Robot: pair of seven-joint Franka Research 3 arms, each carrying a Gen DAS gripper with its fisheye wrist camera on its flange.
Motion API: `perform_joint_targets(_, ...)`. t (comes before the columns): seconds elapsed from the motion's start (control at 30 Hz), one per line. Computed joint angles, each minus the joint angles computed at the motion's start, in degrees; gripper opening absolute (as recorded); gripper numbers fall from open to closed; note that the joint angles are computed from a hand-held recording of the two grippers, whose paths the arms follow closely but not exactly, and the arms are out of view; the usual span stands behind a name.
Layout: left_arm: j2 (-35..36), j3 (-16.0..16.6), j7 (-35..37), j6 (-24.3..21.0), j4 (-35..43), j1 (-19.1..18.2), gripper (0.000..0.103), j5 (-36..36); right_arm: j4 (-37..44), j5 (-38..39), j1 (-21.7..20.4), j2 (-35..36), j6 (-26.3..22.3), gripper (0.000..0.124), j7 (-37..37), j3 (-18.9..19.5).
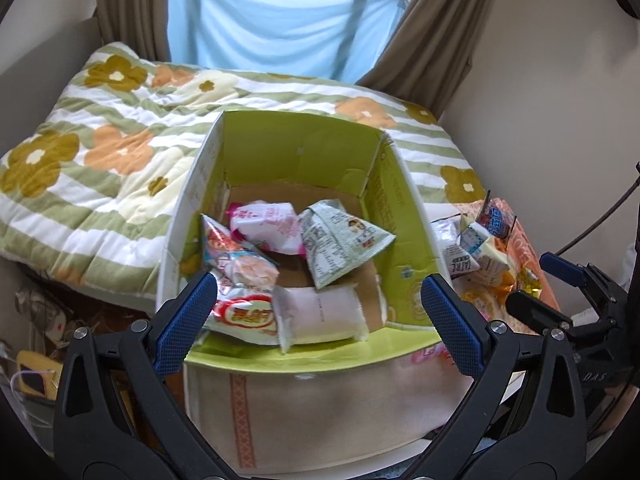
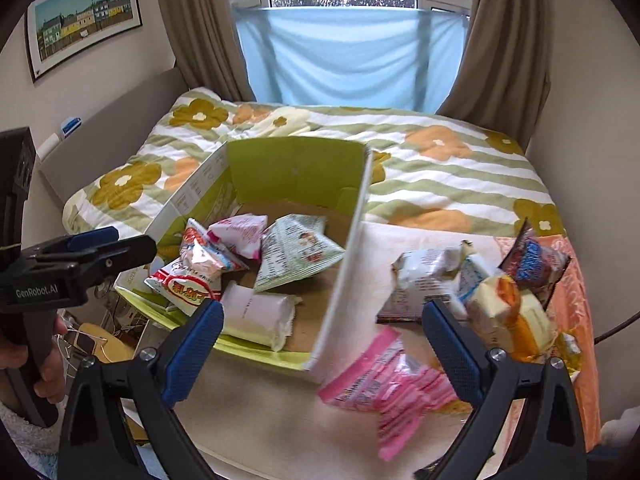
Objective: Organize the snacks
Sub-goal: 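Move both tools back toward the remaining snacks on the table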
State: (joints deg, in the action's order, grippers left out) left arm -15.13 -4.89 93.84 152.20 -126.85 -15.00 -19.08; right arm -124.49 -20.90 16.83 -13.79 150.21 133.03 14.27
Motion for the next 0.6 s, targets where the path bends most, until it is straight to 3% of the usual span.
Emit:
perform_joint_targets(0.23, -3.6, -5.4, -14.1, 1.4, -3.5, -1.0, 0.101, 7.2, -10.2, 8.5, -0.6, -10.3, 2.8, 0.099, -12.2, -4.7)
perform_joint_targets(0.6, -3.9, -11.7, -35.2, 0.3, -4.7, -5.1, 0.101, 19.7, -22.1, 21.3, -2.5, -22.5, 2.8, 0.099, -30.5, -10.3)
